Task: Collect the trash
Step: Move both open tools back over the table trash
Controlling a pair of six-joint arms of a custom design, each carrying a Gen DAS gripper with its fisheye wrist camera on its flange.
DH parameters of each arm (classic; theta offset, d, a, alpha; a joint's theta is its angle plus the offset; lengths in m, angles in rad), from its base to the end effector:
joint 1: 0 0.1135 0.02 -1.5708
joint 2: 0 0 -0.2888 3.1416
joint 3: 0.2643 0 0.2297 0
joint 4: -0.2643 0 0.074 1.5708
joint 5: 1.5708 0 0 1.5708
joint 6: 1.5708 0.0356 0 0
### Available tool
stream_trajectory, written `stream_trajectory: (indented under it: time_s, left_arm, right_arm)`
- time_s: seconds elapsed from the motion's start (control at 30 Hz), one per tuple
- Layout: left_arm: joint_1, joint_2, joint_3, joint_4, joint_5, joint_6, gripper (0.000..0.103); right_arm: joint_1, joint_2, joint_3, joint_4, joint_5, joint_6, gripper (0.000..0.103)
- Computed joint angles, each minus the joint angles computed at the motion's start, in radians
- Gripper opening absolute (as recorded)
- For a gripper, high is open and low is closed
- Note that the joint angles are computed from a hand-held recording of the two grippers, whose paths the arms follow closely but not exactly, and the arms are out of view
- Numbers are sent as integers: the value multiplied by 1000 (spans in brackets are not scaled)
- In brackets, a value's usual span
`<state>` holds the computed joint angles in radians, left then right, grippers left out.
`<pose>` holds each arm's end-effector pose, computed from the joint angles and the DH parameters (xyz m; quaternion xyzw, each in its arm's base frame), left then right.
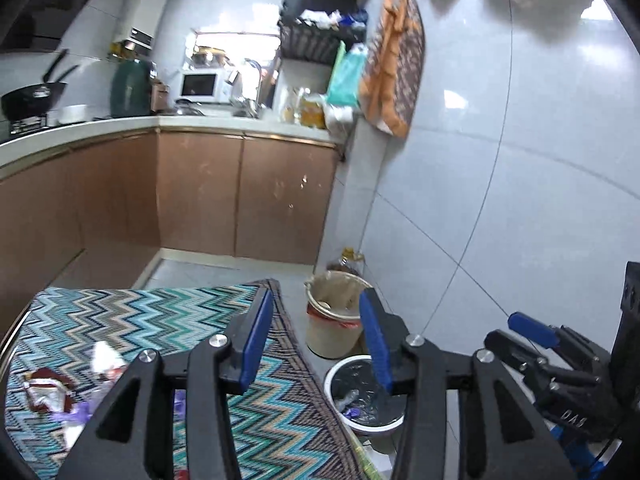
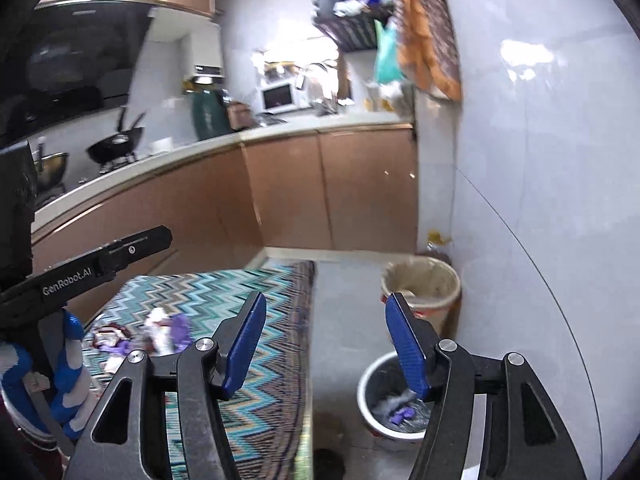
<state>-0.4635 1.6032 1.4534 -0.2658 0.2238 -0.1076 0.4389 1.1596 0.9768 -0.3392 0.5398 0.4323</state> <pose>0.3158 -0.1667 0.3845 0.2074 0.8086 -0.2426 0.4943 0.2107 0.0787 0.3448 0.1308 0.8347 -0.0056 0.5349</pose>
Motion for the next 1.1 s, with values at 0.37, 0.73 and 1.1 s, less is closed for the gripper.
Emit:
stream_trajectory:
  time_s: [0.37,0.73,1.1]
  left_arm:
    - [374,-196,-171,-6,212,100,43]
    - [693,-128,-189,3,364,248,43]
    - [787,92,-186,60,419,342,43]
  right_arm:
    - [319,89,191,-82,191,22,62]
    - [312,196,237,14,85,-33,63]
    - [157,371,239,119,-140,-46,63]
